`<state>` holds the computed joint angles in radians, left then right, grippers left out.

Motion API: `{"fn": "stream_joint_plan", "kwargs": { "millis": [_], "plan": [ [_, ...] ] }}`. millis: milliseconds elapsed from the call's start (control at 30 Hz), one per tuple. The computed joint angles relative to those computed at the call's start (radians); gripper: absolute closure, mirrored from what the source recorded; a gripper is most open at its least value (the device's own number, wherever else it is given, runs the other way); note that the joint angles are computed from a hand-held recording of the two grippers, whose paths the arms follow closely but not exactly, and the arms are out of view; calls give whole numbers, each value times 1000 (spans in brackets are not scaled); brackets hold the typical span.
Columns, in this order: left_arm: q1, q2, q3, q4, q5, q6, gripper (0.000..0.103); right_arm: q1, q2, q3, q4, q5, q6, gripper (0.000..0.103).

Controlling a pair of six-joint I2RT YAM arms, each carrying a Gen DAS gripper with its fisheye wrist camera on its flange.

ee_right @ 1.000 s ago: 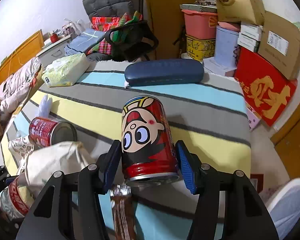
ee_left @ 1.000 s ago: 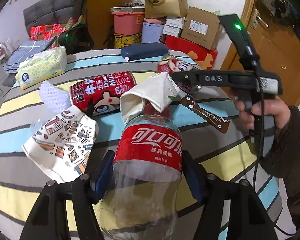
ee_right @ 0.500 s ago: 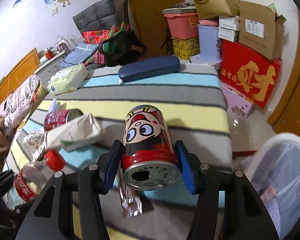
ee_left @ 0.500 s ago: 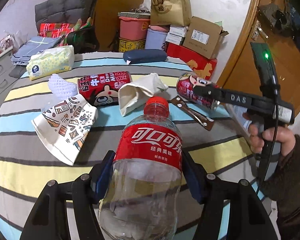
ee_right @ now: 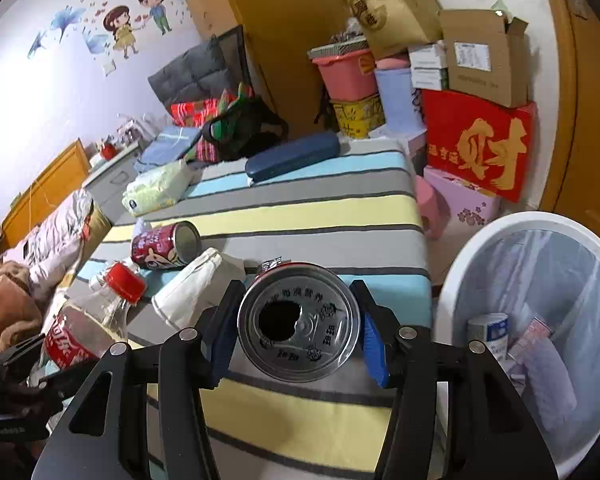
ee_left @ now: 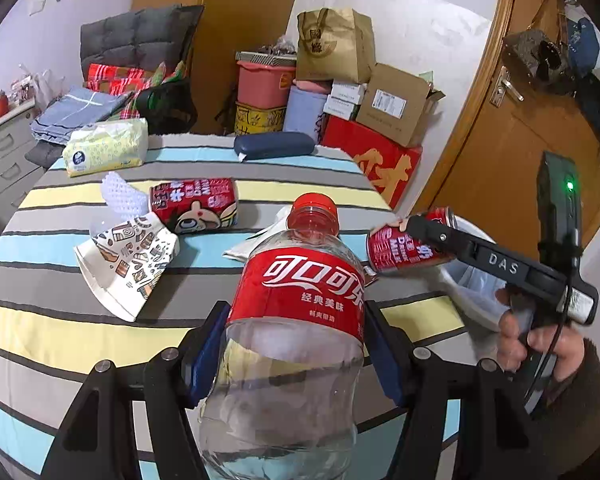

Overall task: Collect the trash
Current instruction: 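Grasp the Coca-Cola bottle with the left tool while the right tool grasps the red cartoon can, then carry the bottle and can over the white bin and open both tools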

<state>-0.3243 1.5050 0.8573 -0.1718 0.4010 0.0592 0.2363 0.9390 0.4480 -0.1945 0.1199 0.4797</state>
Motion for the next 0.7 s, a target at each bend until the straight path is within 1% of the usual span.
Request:
{"fn": "stream_joint_plan", "kwargs": {
  "millis": [200,367,533,633,700],
  "plan": [
    [-53,-56,-19,-3,-17,-29,38,73,-112,-33,-59,96,34,49],
    [-117,-88,-26,0,-39,-50,38,58,-227,-54,-126,104,47,49],
    [-186,-92,-13,5,-58,-75,38,15,-346,-57,-225,110,41,49],
    [-236,-87,3,9,-78,-86,38,-17,-416,-56,-286,117,27,49],
    [-270,-77,20,15,-92,-95,38,-61,-469,-57,-325,102,12,49]
  ]
}}
